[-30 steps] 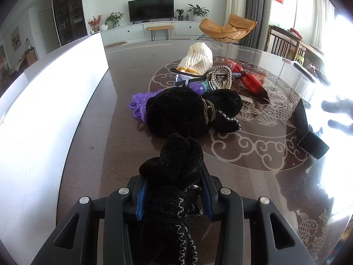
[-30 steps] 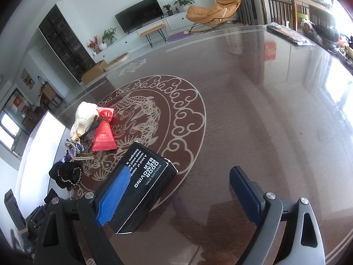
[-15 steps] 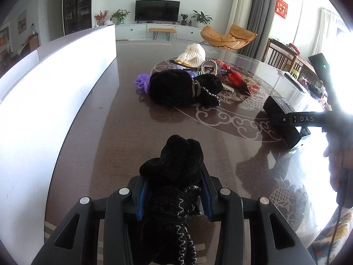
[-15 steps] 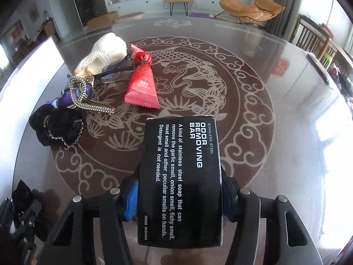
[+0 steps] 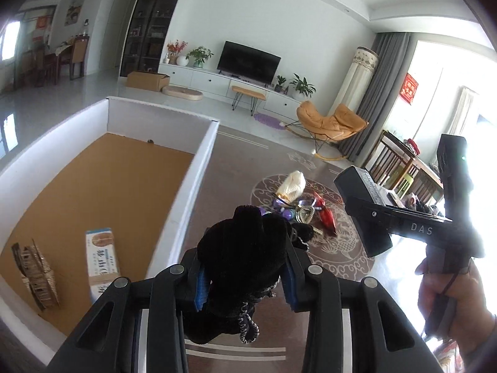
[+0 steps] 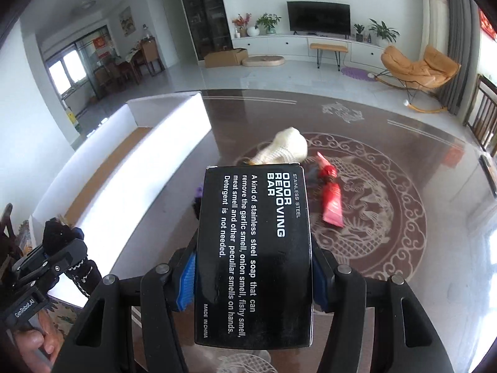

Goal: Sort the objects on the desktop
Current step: 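Carry the scrunchie into the white bin while the right gripper drops the black box, then bring both open grippers back over the table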

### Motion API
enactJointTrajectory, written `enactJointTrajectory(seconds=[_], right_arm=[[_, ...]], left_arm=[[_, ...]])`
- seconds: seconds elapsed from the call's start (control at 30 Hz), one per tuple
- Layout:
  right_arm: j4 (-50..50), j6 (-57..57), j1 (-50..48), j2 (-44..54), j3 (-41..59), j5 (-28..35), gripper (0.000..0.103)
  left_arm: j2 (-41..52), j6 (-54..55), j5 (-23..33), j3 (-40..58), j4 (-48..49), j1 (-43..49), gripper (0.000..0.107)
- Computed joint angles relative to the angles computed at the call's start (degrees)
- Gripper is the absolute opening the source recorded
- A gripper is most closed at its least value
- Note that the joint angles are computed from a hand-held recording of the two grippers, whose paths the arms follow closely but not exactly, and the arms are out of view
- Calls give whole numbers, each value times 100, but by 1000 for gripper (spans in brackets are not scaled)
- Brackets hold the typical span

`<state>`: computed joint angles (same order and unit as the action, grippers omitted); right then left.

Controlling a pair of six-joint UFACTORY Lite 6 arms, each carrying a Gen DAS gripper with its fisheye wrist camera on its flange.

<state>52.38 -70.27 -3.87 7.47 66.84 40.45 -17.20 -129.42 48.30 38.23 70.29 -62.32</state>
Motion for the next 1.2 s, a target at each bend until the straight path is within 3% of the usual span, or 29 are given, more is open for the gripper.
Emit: enactJointTrajectory(seconds=[0.1,0.23,0.37,0.47,0.5,0.57,0.63,0.83,0.9,1.0,1.1,1.2], right_arm=[[-2,692,1293,-73,328,5,59],[195,1114,2962,368,825,-464,59],[249,1368,4068,1259,1355,-922,59],[-121,1867,4558,1914,1680,-1494,61],[-94,1907,4598,2052,1703,-1585,69],[679,1269,4479,2041,1473,-1617,81],[1808,70,4221,1639,891,-1587,83],[4353,-3528,2784,-273,-1422,-1647,103],[4984,-4727,1910,-589,-2130,-1409,103],[5555,-6326,410,-253,-2630,-1223,103],[4718,-6402,-984,733,-2169,-1442,103],[4010,-6090,-1757,1677,-1380,-1840,103]], left_arm=[[-1353,1096,442,-680,-800,584,37],[-2382,3196,-278,-1399,-1860,2629,37],[-2192,5306,-1565,-1676,-2988,4691,38],[-1713,5765,-1906,-1593,-3386,5229,55],[-1616,5666,-1892,-1560,-3370,5210,67],[-1801,5273,-1794,-1648,-3113,5017,76],[-1830,4466,-1533,-1646,-2532,4554,87],[-1627,2516,-1187,-1446,-1667,2810,87],[-1073,1710,-1130,-1020,-1250,1954,87],[308,894,-1082,59,-621,796,87],[2071,918,-1308,1488,-397,218,100],[3870,1040,-1725,2786,-301,184,102]])
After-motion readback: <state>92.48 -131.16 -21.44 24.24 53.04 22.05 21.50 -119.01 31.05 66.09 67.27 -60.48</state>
